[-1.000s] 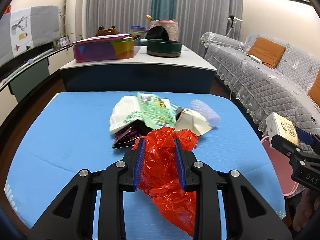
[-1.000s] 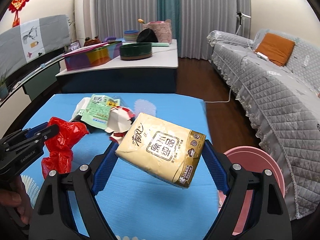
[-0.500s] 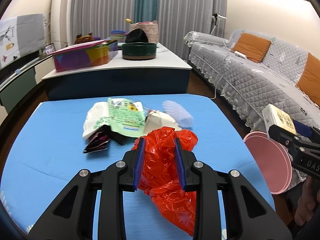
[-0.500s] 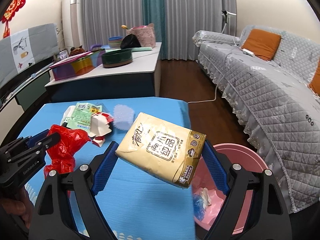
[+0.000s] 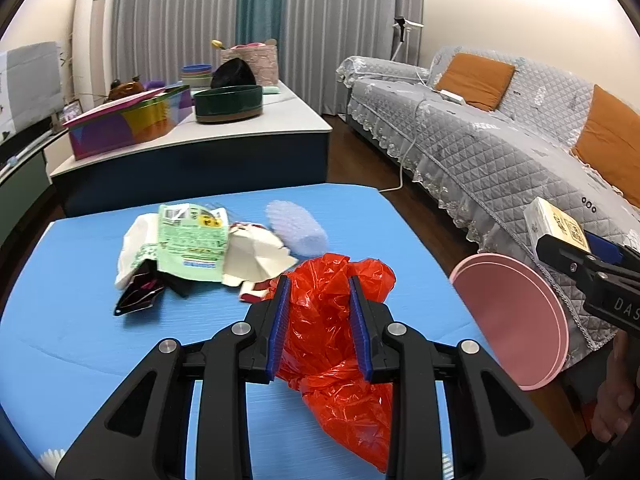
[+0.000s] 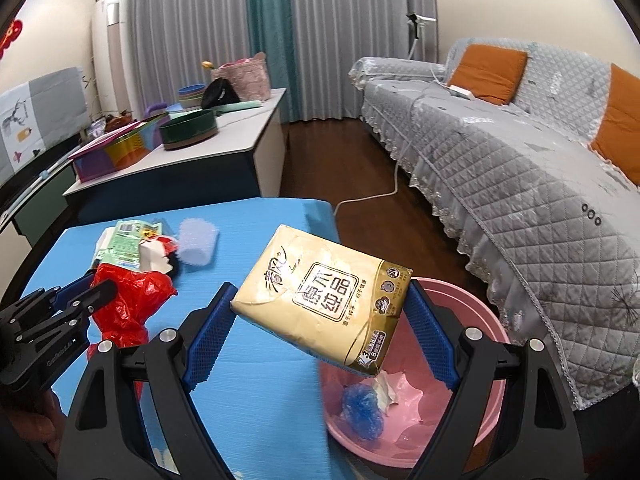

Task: Collect trash
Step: 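Carry the red bag and tissue pack over the pink basin with both tools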

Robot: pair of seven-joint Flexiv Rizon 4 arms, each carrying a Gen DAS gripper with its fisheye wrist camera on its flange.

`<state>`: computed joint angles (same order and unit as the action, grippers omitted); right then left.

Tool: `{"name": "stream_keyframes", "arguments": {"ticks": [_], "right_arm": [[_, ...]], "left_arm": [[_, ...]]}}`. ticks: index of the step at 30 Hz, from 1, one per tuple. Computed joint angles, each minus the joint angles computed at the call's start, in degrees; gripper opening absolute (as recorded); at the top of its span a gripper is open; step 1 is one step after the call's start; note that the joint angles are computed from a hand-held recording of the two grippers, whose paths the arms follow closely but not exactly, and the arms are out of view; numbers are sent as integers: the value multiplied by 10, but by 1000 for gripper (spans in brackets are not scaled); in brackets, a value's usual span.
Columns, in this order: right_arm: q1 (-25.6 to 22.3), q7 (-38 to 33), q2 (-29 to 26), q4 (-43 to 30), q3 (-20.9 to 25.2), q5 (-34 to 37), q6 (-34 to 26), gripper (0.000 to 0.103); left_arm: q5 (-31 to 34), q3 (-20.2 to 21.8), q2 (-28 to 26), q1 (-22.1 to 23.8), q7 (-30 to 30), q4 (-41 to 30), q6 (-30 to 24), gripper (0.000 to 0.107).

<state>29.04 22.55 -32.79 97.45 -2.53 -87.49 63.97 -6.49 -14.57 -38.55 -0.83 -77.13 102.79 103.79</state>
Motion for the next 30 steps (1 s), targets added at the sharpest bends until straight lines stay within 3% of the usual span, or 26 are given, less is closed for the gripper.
{"name": "stream_keyframes", "arguments": {"ticks": [30], "right_arm": [[-90,116,78,99,23,-63,-36,83]], "left_arm": [[-15,-16,-16,-51,48,-57,-53,28]]}}
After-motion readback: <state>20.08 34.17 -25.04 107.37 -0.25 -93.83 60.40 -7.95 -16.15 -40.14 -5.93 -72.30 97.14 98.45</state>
